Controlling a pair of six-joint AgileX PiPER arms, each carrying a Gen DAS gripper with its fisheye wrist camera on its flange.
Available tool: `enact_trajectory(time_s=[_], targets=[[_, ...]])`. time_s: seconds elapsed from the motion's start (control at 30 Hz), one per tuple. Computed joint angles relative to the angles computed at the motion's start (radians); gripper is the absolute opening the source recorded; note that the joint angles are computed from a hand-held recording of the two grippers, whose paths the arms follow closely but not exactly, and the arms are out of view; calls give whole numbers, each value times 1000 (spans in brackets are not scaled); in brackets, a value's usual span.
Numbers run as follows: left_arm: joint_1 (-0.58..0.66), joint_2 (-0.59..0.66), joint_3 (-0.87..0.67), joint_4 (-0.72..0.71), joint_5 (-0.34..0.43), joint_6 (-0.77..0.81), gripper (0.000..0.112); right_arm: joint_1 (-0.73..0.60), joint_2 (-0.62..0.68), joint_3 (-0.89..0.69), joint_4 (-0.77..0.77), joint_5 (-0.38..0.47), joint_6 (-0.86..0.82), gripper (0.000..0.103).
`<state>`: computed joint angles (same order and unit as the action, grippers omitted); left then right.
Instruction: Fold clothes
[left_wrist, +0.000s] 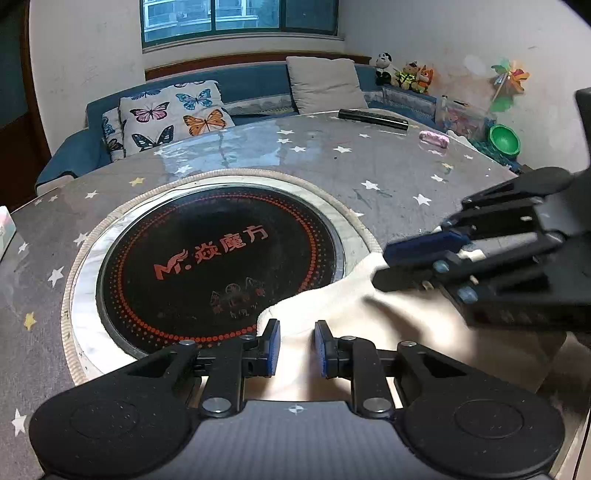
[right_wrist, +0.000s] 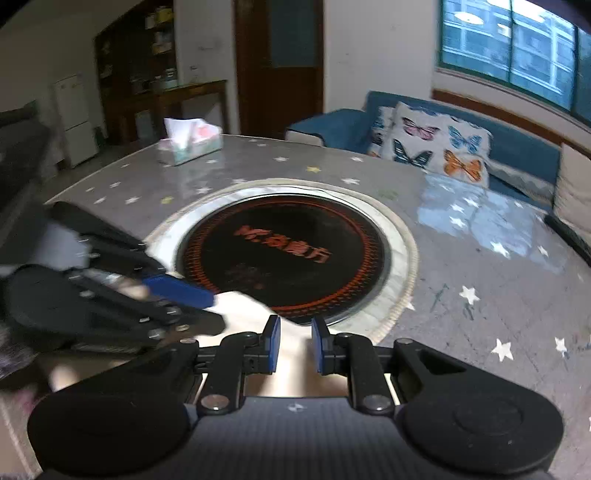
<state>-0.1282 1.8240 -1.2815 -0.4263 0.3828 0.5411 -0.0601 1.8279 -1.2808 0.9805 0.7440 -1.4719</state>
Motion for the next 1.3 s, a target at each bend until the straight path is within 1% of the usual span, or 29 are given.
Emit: enact_trajectory(time_s=[0.1,0.2,0.23,0.33,0.4,0.5,0.6,0.67,0.77,0.9,1.1,1.2,1.3], targets=[[-3,2,-1,10,-5,-7,23,13,-8,27,-27,3,-28,17],[-8,0,4,26,-15,-20,23,31,-12,69,-19,-56,-61,17],[-10,-1,6,31,-18,-25,23,23,-27,89,1,-58,-80,17],[-14,-3,12,48,-28,-39,23,-19,-66,125,15,-26,-101,17],[-18,-4,16,59,-34,-49,24,-45,-79,147,10,-46,-105,17],[-23,-6,22,78,-45,-67,24,-101,-77,147,17,-47,-83,17],[-29,-8,30,98,-59,-89,24,-149,-70,130,37,-24,-68,17],[-33,-10,36,115,-70,-105,24,-153,-50,119,24,-36,-49,17],[-29,-26,50,108,-74,-111,24,-173,-36,107,39,-16,-36,17],[-24,-107,124,114,-109,-125,24,-182,-69,118,60,9,-77,17],[-35,-287,316,-102,-140,115,24,-175,-159,208,55,81,-183,19],[-57,-351,402,-141,-145,162,24,-155,-211,276,58,100,-250,19],[-102,-403,484,-46,-183,71,25,-134,-251,339,55,111,-308,19]])
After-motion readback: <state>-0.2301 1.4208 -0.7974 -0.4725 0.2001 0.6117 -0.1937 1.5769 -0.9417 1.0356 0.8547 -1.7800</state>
